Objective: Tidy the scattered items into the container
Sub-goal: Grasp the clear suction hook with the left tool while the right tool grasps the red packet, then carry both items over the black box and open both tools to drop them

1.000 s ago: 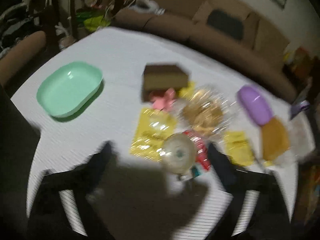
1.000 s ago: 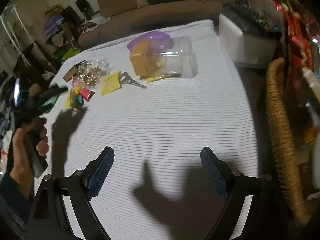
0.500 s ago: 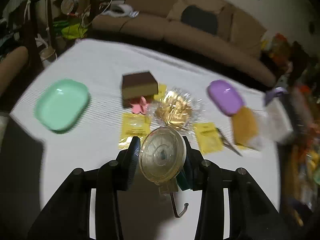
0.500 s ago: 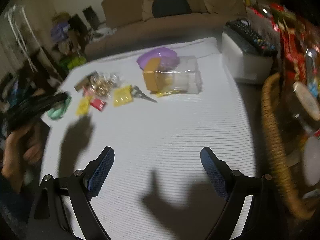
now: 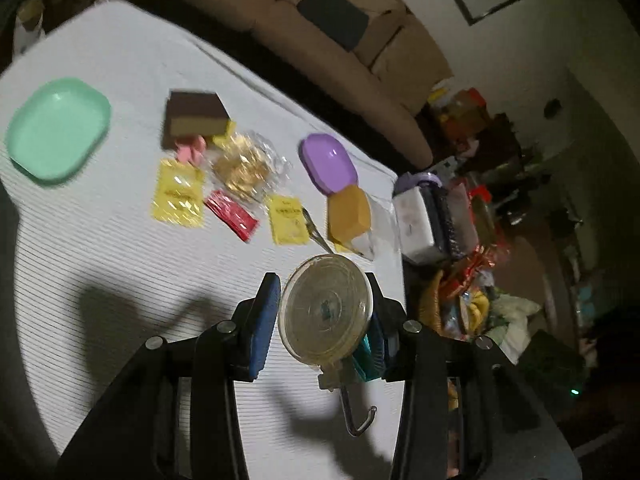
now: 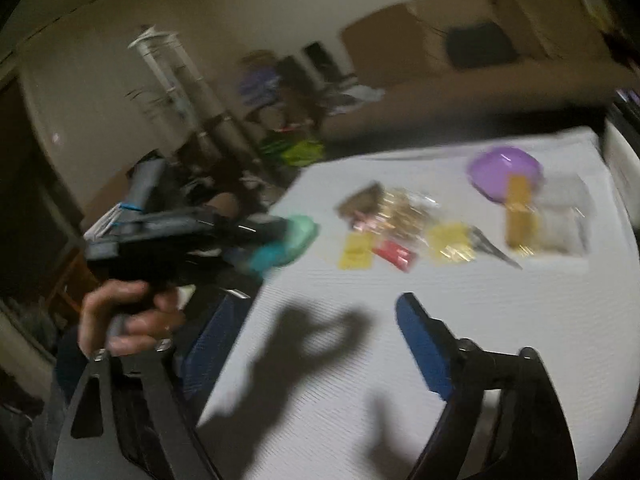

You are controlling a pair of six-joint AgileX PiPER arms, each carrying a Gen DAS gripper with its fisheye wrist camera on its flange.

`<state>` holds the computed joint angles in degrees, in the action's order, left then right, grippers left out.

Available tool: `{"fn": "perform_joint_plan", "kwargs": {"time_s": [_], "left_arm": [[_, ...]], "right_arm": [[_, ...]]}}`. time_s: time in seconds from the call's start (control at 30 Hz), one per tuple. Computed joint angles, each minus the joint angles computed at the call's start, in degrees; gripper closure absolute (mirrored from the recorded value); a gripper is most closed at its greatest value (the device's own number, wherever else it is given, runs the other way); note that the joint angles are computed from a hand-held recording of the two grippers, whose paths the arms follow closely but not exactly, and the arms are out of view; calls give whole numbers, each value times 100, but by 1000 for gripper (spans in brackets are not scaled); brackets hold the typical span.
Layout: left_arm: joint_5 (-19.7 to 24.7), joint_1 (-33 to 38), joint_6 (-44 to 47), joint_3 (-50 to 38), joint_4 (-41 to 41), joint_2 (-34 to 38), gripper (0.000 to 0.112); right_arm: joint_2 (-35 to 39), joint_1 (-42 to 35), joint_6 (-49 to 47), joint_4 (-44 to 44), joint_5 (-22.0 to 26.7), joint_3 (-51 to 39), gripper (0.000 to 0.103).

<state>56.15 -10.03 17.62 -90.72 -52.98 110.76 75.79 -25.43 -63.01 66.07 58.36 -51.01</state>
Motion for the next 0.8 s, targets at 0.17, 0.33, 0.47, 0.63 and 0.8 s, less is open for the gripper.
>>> {"fn": "perform_joint_plan", "kwargs": {"time_s": [0.17,0.33,0.47,0.63,0.8], "left_arm": [[-7,-446,-993,-248,1470,-236,74],[-815,-837,-2453,516,4335,-1204,74],[-901,-1316,-4251,670,6626,-1415,74],[-617,-1612,-5058,458,7735,-1172,74],[-556,-1804,-5362,564,8494,-1261,74]], "right_arm": [[390,793,797,-719,-592,-587,56],[1678,1337,1563,-2322,-1418,-1599,56],[3140,2125,2372,-3549,-1709,-2851,55],[4638,2730,3594,-4925,-1731,-4283,55],[4792,2833,4045,-5065,-2346,-4182,83]]}}
